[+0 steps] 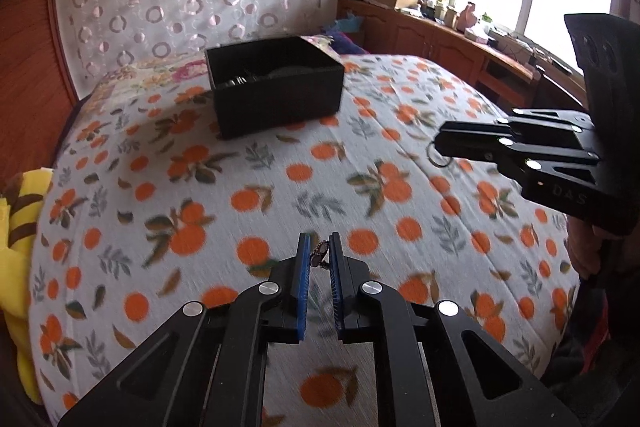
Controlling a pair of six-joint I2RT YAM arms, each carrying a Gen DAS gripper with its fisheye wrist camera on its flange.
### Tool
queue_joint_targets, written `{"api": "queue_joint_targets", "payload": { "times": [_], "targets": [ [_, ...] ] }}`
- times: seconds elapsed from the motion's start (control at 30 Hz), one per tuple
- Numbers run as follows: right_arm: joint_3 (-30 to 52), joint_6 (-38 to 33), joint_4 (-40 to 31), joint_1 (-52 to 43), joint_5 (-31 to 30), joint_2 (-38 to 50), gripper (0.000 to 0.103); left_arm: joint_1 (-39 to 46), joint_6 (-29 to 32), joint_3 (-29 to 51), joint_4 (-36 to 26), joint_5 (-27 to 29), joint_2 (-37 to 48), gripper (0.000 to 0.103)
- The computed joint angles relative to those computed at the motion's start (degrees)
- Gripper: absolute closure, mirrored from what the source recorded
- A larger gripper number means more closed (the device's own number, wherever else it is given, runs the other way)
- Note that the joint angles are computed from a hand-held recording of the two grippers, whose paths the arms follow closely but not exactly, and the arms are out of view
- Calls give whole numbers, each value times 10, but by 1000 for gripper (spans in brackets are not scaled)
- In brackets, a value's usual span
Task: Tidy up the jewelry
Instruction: 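Grasp the small silver charm with the left tool and lift it, then lower the charm into the black box and open the left tool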
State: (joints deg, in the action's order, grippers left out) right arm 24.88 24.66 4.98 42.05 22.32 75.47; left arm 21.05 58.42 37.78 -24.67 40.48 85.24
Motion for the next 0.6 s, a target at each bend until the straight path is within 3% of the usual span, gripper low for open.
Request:
{"api": "queue_joint_targets", "payload": {
  "times": [0.6],
  "targets": [
    [75,-97,23,-117,-71,29,91,-90,-167,125,60,-12,45,94]
  ]
}}
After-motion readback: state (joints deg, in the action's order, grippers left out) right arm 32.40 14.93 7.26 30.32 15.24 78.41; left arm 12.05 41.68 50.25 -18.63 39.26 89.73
